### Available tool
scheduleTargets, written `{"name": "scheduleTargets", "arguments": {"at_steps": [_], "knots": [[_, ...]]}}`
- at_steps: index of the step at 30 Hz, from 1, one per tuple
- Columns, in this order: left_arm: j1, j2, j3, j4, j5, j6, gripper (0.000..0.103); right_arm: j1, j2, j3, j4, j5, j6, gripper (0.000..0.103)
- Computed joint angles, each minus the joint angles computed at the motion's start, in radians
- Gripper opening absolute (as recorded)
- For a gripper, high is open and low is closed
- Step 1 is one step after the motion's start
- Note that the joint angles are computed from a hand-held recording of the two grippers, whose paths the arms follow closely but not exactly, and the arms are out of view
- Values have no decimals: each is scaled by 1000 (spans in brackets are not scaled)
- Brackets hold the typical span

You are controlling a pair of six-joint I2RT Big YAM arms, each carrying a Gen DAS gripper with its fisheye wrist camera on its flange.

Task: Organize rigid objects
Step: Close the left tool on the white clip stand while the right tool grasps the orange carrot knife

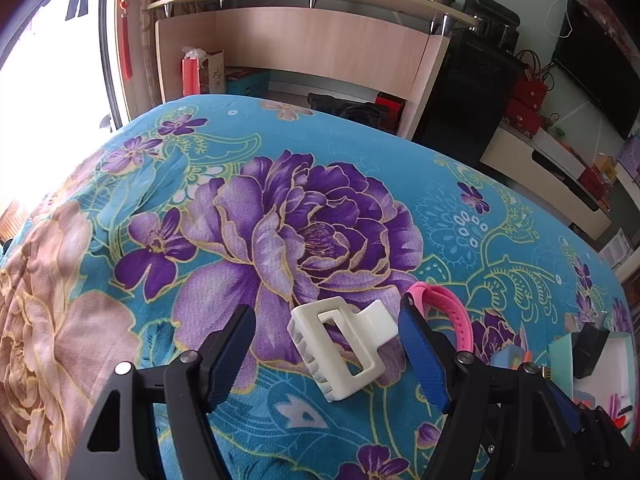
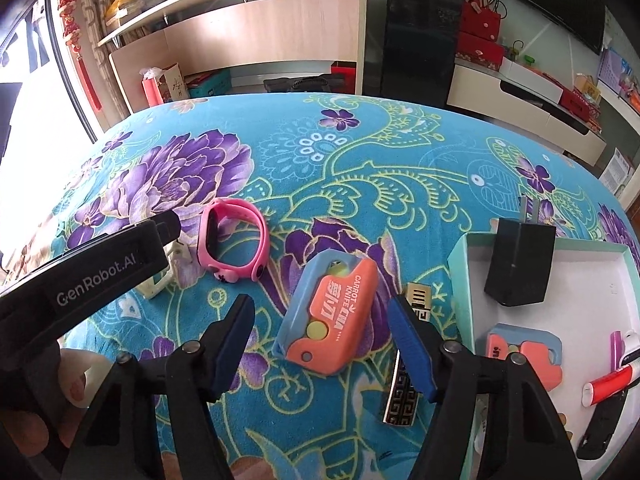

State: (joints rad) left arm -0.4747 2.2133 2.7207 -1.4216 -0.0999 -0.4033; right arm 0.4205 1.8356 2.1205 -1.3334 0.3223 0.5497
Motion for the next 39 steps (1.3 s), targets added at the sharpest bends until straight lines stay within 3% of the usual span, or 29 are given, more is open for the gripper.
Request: {"name": "scheduleTargets", "arguments": {"at_steps": [15, 28, 33, 39], "knots": [[28, -87, -153, 49, -44, -50, 77, -3, 33, 19, -15, -14, 20, 62], [7, -48, -72, -6, -88, -12, 83, -7, 23, -4, 6, -27, 27, 61], [3, -9, -18, -57, -128, -15, 83, -8, 19, -10, 11, -32, 29, 61], [7, -19, -51, -38, -134, -30, 83, -7, 19, -13, 13, -26, 28, 61]]}}
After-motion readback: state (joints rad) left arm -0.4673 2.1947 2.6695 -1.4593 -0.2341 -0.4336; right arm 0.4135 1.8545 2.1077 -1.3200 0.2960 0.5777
